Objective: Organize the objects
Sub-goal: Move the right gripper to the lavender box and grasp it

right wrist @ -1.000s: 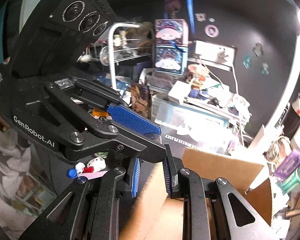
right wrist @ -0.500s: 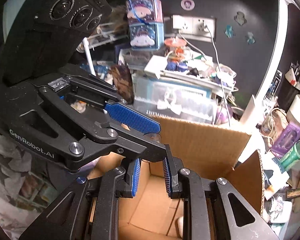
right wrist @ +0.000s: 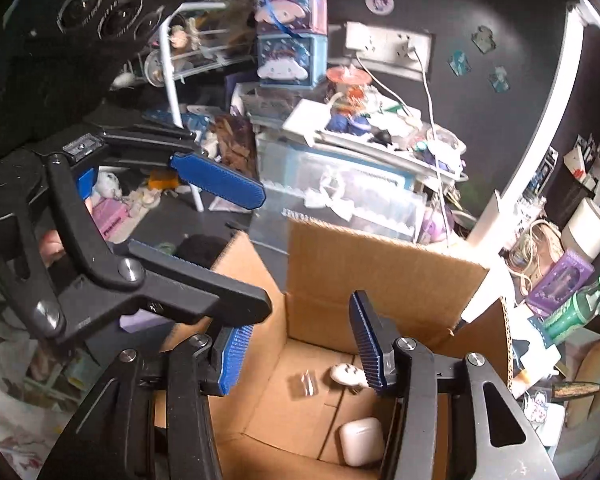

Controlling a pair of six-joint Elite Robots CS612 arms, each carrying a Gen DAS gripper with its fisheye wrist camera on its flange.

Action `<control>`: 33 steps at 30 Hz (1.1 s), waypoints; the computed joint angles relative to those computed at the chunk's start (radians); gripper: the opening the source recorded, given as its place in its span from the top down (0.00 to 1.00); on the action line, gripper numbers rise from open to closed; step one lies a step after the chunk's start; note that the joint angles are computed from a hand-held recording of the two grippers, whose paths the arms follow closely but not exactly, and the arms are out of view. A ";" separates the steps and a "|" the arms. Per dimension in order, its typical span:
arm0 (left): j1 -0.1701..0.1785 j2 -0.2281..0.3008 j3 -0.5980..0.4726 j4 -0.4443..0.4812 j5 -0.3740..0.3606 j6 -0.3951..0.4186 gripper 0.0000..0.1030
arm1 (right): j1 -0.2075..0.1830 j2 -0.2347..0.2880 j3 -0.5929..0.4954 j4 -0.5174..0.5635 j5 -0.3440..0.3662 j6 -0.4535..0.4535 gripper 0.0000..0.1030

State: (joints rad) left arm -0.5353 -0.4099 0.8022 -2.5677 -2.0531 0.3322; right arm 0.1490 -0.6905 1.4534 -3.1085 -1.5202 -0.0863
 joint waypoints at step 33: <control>0.135 -0.090 0.437 -0.507 0.138 -0.287 0.16 | 0.196 0.314 -0.338 -0.006 -0.159 0.054 0.21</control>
